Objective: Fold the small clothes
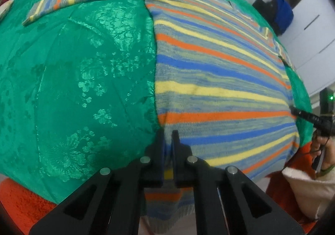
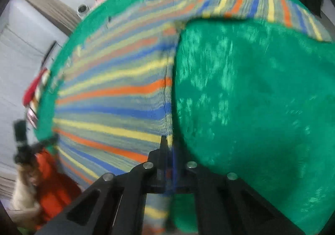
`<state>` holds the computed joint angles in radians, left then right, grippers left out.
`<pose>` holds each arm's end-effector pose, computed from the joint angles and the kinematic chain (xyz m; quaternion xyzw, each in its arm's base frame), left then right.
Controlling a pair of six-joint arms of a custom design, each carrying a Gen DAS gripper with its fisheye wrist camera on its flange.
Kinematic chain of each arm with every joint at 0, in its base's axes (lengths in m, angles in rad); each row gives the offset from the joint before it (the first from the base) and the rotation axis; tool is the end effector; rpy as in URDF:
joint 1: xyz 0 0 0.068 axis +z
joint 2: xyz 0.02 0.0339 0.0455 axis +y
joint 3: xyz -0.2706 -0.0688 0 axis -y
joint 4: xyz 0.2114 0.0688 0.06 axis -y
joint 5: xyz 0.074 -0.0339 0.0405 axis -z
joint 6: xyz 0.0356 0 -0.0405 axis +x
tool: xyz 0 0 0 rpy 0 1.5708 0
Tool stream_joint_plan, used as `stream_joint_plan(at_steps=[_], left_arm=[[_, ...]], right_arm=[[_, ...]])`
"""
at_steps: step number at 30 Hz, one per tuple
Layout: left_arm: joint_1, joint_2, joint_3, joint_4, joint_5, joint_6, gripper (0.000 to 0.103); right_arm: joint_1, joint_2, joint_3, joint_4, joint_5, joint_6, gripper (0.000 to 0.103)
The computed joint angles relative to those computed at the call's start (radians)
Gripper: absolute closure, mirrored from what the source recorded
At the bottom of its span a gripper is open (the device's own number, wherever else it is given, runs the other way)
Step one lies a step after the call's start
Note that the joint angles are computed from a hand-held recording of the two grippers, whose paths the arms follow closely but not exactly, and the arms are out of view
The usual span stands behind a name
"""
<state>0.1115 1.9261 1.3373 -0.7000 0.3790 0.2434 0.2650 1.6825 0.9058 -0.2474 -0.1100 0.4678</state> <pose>0.3523 0.0262 0.1968 0.0905 0.9685 -0.1592 0.1688 0.2884 0.0823 0.1836 0.0826 0.9580 0.1460 0.2327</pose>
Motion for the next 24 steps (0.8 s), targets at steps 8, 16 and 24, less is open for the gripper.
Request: stream_joint_plan(at_steps=[8,16,24], left_arm=[[-0.009,-0.199,-0.116,0.104,-0.043,-0.012,0.029],[-0.054,-0.192,-0.111,0.258,-0.189,-0.108,0.012],[-0.058,-0.104,-0.139,0.389,-0.297,-0.166,0.009]], right_arm=[[0.001,-0.182,-0.116,0.070,0.001,0.036,0.049],[0.040,-0.322,-0.160,0.043,0.100,0.078,0.037],[0.151,-0.268,-0.061,-0.057,0.357,0.113,0.022]])
